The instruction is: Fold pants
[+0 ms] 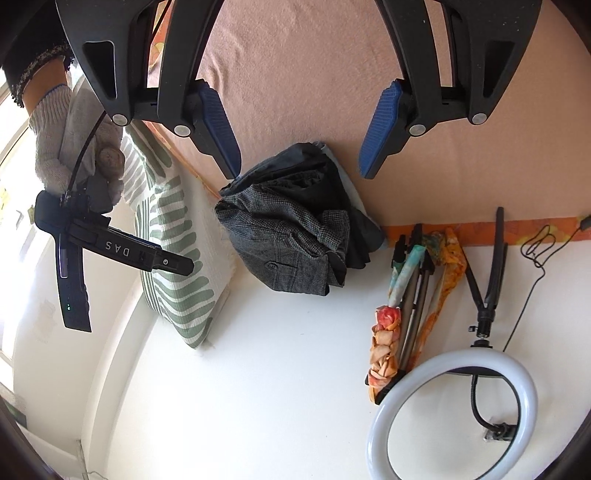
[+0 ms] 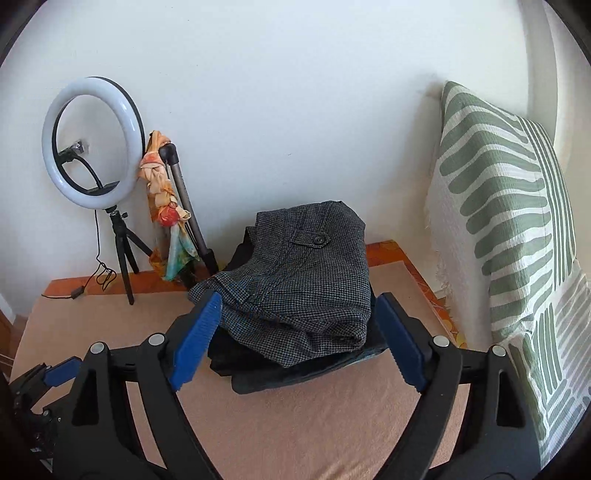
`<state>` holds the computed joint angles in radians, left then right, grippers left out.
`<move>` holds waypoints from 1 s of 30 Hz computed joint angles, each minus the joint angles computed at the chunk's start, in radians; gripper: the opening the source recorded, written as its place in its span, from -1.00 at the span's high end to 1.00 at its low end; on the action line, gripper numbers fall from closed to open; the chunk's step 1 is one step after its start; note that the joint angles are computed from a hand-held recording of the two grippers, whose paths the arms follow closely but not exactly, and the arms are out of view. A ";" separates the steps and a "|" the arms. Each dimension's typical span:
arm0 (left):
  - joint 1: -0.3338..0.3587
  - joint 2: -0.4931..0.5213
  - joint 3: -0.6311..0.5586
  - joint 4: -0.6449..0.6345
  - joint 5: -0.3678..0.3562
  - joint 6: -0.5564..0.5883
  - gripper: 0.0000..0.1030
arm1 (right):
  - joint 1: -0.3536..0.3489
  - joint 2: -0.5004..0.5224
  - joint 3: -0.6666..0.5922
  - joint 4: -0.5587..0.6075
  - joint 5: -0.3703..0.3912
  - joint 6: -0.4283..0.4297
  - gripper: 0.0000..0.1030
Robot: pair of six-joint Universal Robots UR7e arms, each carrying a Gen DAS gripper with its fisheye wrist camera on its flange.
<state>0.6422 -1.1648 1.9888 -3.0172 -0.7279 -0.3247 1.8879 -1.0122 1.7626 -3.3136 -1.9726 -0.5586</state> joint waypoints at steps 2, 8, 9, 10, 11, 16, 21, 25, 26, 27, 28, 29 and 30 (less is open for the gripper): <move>-0.020 -0.030 0.027 0.016 0.019 -0.013 -0.31 | 0.017 -0.009 0.037 -0.020 -0.015 0.005 -0.72; -0.089 -0.124 0.096 0.143 0.131 -0.106 -0.48 | 0.069 -0.014 0.154 -0.156 -0.069 -0.002 -0.72; -0.101 -0.139 0.106 0.182 0.155 -0.138 -0.55 | 0.074 -0.015 0.171 -0.172 -0.072 0.003 -0.77; -0.112 -0.153 0.116 0.212 0.175 -0.164 -0.57 | 0.078 -0.014 0.187 -0.193 -0.074 0.006 -0.82; -0.120 -0.167 0.127 0.231 0.185 -0.177 -0.57 | 0.084 -0.013 0.206 -0.222 -0.077 0.008 -0.88; -0.157 -0.226 0.179 0.309 0.221 -0.236 -0.61 | 0.115 0.008 0.272 -0.326 -0.112 -0.010 -0.88; -0.179 -0.268 0.217 0.364 0.237 -0.270 -0.67 | 0.126 0.026 0.314 -0.374 -0.124 0.008 -0.88; -0.193 -0.290 0.251 0.354 0.249 -0.269 -0.70 | 0.128 0.041 0.347 -0.418 -0.129 0.007 -0.89; -0.195 -0.293 0.253 0.367 0.250 -0.273 -0.70 | 0.126 0.044 0.353 -0.426 -0.129 0.011 -0.89; -0.196 -0.295 0.257 0.371 0.250 -0.266 -0.70 | 0.124 0.047 0.359 -0.432 -0.129 0.017 -0.89; -0.199 -0.295 0.262 0.368 0.257 -0.260 -0.70 | 0.121 0.050 0.363 -0.437 -0.128 0.020 -0.89; -0.203 -0.295 0.270 0.360 0.271 -0.253 -0.70 | 0.119 0.052 0.367 -0.443 -0.127 0.023 -0.89; -0.207 -0.293 0.278 0.342 0.285 -0.242 -0.70 | 0.117 0.056 0.370 -0.452 -0.129 0.025 -0.89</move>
